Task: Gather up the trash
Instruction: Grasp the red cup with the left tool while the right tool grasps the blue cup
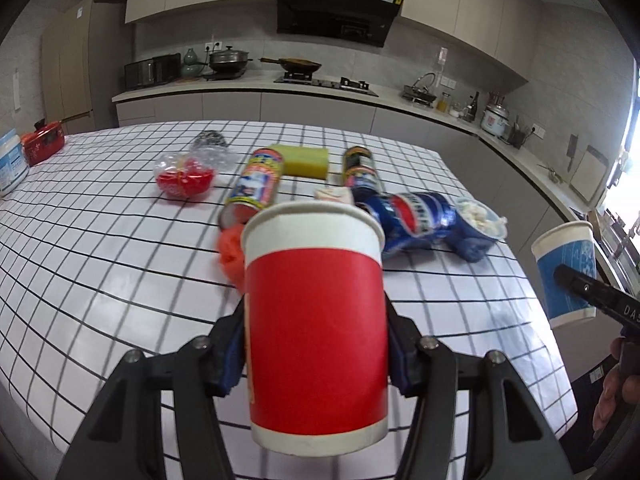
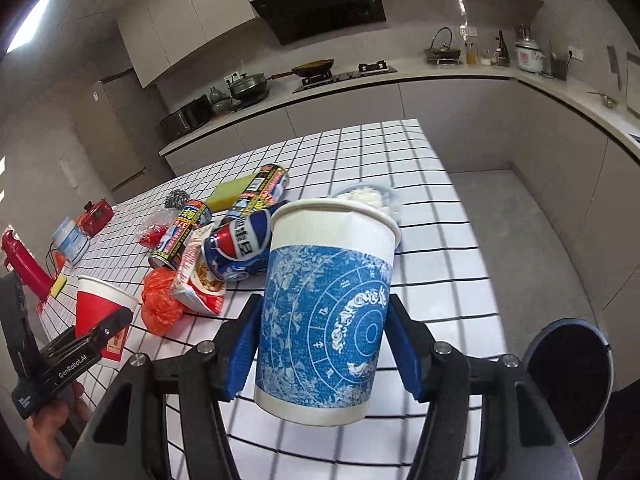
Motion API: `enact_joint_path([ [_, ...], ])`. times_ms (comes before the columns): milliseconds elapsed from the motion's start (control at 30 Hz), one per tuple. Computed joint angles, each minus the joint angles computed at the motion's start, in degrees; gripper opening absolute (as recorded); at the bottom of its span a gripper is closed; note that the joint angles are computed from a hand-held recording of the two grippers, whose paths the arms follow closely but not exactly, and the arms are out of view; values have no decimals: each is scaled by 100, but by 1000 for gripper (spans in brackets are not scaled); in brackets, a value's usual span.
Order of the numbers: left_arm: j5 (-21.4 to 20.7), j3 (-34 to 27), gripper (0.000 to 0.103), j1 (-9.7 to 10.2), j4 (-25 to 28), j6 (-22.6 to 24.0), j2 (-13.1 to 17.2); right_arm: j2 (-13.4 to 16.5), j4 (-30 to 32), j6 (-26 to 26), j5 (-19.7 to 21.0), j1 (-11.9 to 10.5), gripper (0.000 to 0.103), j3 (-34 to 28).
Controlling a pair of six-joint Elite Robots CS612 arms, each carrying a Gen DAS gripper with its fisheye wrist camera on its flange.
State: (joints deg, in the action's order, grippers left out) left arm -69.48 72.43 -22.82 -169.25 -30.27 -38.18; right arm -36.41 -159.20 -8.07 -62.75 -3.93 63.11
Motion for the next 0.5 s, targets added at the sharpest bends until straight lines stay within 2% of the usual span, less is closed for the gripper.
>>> enact_joint_path([
  [333,162,-350,58,-484,275,-155,140,-295,-278,-680,-240,-482,62,503],
  [500,174,-638,58,-648,443,-219,287,-360,-252,-858,-292,-720,62,584],
])
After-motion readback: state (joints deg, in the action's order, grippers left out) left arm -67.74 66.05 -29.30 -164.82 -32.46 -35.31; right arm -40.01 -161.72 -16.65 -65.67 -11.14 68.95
